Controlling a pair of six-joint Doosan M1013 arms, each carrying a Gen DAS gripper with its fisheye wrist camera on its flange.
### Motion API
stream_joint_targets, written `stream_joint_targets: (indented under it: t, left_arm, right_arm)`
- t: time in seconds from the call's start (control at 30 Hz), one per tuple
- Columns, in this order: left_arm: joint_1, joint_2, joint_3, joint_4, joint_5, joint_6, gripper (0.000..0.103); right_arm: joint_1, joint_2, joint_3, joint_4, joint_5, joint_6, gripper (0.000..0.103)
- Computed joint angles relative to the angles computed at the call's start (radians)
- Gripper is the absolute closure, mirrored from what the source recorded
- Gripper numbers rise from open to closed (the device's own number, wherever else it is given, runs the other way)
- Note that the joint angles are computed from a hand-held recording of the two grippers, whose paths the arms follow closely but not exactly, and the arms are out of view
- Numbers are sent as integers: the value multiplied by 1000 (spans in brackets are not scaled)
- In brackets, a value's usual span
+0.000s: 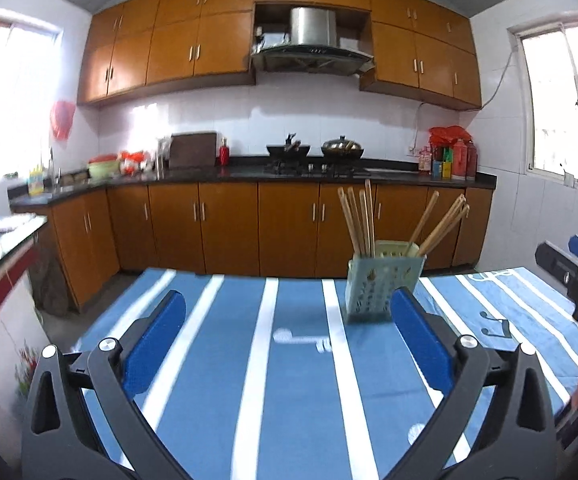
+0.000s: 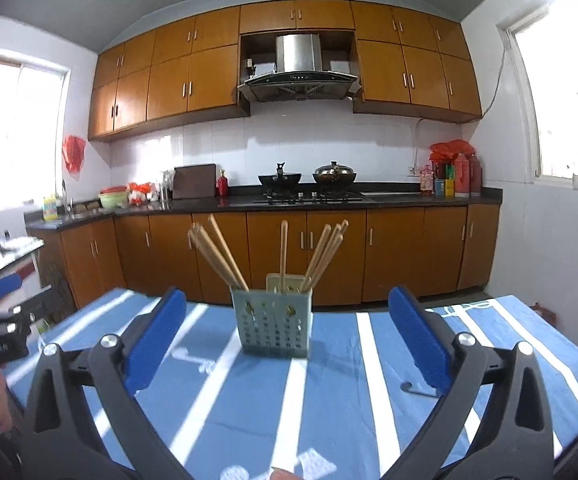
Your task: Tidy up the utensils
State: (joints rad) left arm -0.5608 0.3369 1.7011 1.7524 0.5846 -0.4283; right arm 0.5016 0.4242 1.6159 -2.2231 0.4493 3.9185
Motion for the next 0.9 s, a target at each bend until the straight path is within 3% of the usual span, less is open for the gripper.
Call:
stream_joint_targets:
  t: [0.23,0.9]
  left_arm:
    - [-35,15,29,-11,59,3,2]
    - [-64,44,69,-11,82,-25,2]
  right_arm:
    - [29,4,62,63,81,-51,4]
    - [28,22,94,141,33,-76,4]
